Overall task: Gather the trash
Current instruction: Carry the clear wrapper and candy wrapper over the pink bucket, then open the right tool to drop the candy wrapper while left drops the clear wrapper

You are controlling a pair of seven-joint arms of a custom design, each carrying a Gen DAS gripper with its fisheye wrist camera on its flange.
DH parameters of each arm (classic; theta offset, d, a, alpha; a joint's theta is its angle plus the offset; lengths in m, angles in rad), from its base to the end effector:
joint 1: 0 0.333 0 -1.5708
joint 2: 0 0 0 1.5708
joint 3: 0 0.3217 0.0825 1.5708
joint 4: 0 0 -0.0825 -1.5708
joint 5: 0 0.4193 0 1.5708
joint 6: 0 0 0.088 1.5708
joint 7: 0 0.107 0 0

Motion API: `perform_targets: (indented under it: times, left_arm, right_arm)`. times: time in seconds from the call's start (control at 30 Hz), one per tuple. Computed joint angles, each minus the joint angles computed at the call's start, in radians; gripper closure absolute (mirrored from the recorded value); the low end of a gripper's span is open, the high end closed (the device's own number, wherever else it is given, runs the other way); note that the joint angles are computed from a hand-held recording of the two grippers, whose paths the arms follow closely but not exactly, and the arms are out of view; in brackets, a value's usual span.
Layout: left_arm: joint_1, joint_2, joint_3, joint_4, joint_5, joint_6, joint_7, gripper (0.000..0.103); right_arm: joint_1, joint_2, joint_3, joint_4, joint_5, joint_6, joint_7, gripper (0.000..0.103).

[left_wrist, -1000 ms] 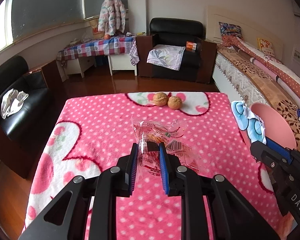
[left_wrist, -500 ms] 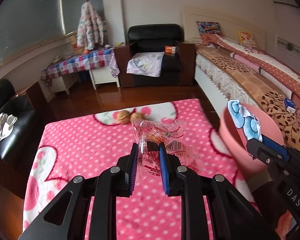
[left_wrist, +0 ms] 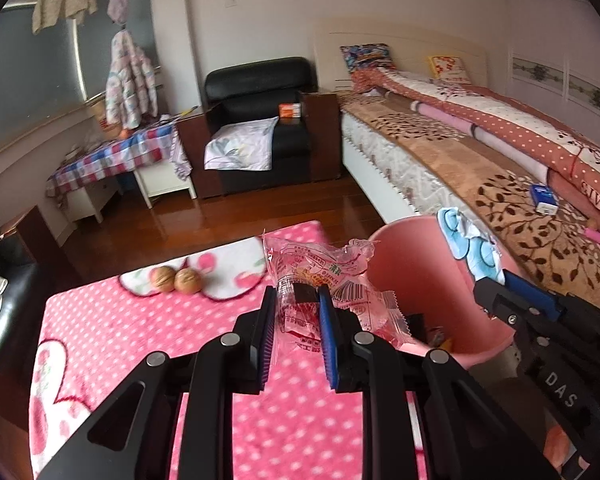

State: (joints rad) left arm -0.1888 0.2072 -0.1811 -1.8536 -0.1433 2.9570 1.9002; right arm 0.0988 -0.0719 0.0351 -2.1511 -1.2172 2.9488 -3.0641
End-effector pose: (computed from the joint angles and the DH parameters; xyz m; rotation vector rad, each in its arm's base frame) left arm 0.6531 -0.2332 0.5094 -1.1927 2.1287 -0.9556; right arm 0.5697 0.1394 0.4882 -1.2367 1.8663 -0.7624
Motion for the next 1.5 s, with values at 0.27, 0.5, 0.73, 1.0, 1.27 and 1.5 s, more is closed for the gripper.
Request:
perform_targets:
  times: [0.27,0.5,0.73,1.0,1.27,1.5]
  left_arm:
    - [-0.036,0.049,-0.020,0.054,0.010,-0.005,0.015,0.084]
    - [-0.051,0.103,-0.045,0.108,-0.015,-0.010,0.052,0.083]
    - [-0.100,0.167,-0.015,0.179,0.027,-0.054,0.014,0.083]
    - [-0.117,0.229,-0.010,0.244,0.048,-0.100,-0.012,0.083]
    - [-0.124,0.281,-0.006,0.308,0.059,-0.148,-0.027,0.083]
    - [-0.127,0.321,-0.006,0.362,0.064,-0.191,-0.040,0.083]
  right_arm:
    - [-0.037,-0.029,-0.014,-0.045,-0.015,-0.002,0.038,0.080]
    - [-0.068,-0.032,-0.021,-0.072,-0.001,0.006,0.039,0.080]
    - [-0.082,-0.013,-0.031,-0.078,0.037,0.022,0.012,0.080]
    - [-0.083,0.016,-0.047,-0.068,0.100,0.040,-0.052,0.080]
    - [-0.074,0.049,-0.061,-0.050,0.166,0.048,-0.117,0.080]
    - [-0.063,0.070,-0.074,-0.039,0.203,0.049,-0.155,0.080]
